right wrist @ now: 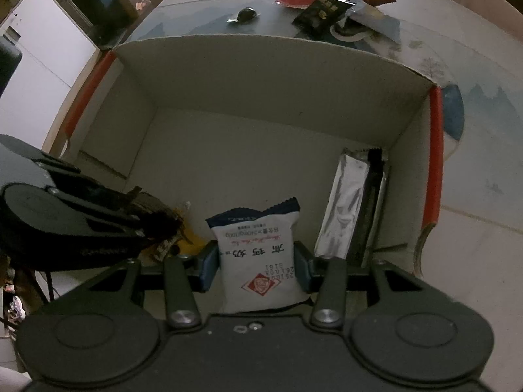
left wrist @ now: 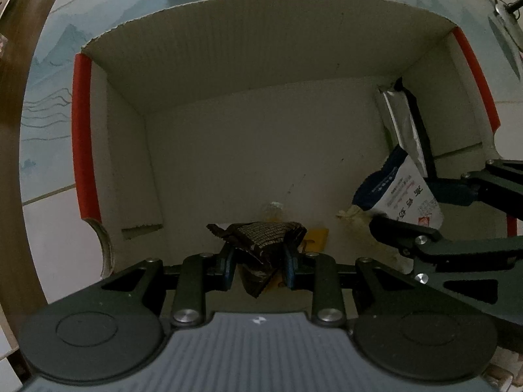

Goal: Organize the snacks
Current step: 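Carry both snacks over the box and open both tools to drop them, then move both tools back toward the remaining snacks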

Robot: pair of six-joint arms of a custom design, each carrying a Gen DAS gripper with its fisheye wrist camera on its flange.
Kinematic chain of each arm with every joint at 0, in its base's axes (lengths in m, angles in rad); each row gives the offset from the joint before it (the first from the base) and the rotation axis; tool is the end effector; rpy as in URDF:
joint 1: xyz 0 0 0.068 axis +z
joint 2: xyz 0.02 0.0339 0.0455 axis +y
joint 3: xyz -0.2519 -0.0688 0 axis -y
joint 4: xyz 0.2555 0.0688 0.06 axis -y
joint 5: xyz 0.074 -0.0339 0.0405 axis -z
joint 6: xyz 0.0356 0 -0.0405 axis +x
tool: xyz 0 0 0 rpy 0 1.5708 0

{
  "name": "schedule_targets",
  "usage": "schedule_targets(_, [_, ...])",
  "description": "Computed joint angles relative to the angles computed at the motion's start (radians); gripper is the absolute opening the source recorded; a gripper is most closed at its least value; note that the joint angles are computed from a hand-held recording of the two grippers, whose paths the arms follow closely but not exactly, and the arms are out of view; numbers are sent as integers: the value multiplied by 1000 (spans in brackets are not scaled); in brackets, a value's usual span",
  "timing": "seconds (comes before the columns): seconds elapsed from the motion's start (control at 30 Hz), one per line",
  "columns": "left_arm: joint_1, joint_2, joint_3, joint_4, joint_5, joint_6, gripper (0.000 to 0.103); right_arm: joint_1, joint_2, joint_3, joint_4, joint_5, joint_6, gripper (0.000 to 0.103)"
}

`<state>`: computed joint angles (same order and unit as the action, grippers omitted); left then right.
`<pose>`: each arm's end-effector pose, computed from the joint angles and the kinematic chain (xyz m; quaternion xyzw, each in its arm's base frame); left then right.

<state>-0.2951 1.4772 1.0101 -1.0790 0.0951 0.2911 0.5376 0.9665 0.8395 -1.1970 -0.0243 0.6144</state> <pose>0.2423 -0.0772 0.1934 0.2891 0.9560 -0.0476 0.0122 0.1410 0.0851 0.2417 0.0366 0.9916 0.0771 0.0966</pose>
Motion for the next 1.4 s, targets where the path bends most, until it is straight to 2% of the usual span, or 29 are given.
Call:
schedule_targets(0.27, [3, -67, -34, 5, 4, 14, 28, 21, -16, 10, -15, 30, 18, 48])
schedule_targets(0.5, [14, -158, -36, -32, 19, 50, 28, 74, -46, 50, -55, 76, 48, 62])
schedule_targets(0.8, [42, -241, 16, -99, 64, 94, 29, 104, -71, 128, -109, 114, 62, 68])
schedule_targets(0.9, [60, -244, 57, -119, 90, 99, 36, 100, -76, 164, -131, 125, 53, 71])
schedule_targets(0.97, [75, -250, 86, -125, 111, 102, 48, 96, -81, 193, -148, 135, 44, 74])
schedule_targets(1.13, [98, -248, 166, -137, 140, 92, 53, 38, -79, 269, -176, 140, -22, 79])
schedule_targets(1.27, [110, -222, 237, -124, 142, 72, 62, -66, -65, 336, -182, 113, -126, 84])
schedule_targets(1.4, [110, -171, 325, -110, 128, 45, 64, -209, -28, 407, -174, 57, -249, 87])
